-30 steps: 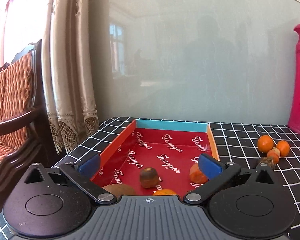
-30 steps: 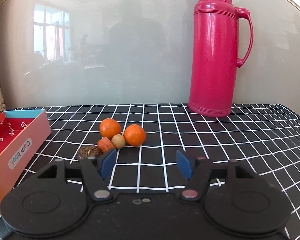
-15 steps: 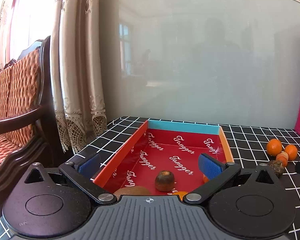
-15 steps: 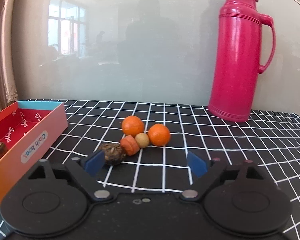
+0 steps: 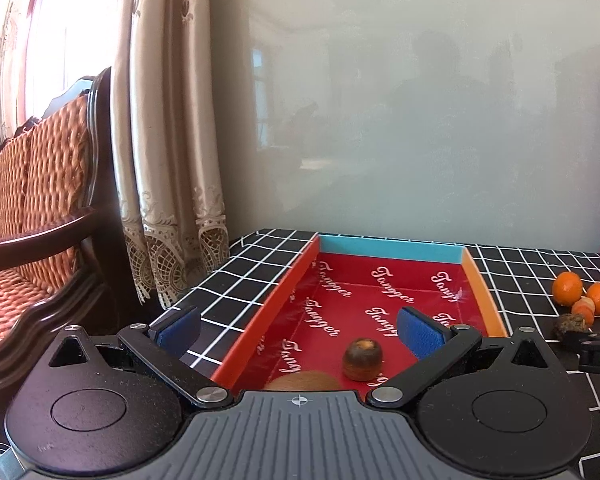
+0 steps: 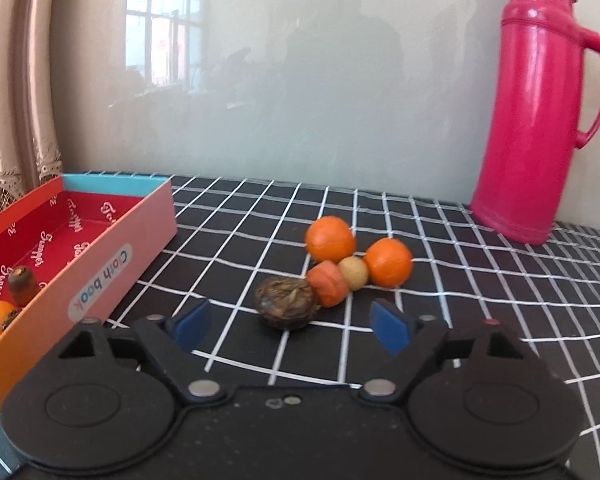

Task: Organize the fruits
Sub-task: 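Reach the right tool to the dark dried fruit and close on it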

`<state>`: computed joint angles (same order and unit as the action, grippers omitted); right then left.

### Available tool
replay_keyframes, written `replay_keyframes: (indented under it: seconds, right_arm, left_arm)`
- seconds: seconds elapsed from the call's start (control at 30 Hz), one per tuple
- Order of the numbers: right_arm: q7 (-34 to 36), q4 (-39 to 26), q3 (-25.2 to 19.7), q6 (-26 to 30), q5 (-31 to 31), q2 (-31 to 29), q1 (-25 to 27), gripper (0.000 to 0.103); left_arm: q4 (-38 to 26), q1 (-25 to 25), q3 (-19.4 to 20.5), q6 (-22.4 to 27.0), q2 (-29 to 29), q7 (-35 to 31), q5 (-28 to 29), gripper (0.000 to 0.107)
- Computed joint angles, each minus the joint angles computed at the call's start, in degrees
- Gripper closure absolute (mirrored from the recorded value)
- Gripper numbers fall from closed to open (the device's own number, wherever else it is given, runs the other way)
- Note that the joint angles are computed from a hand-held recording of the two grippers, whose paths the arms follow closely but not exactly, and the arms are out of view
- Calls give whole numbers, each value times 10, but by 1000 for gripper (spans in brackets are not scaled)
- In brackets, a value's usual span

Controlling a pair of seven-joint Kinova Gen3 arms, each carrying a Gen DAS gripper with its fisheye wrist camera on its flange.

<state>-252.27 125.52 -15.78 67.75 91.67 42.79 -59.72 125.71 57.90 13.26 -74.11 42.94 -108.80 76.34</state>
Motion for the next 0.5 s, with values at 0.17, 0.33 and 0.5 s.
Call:
replay_keyframes:
  seconds: [0.17,0.33,0.5]
  right_arm:
    - [7,-9,4,-9,9,7,9,32]
    - [12,-16,5,-21,18,8,20,37]
    - [25,-27,7,-45,21,5,37,43]
  left_arm:
    - [-3,-8,-3,1,1,-2,7,5]
    - [-5,-19,-4,8,4,-17,11,5]
    - [3,-29,-6,16,1,-6,10,5]
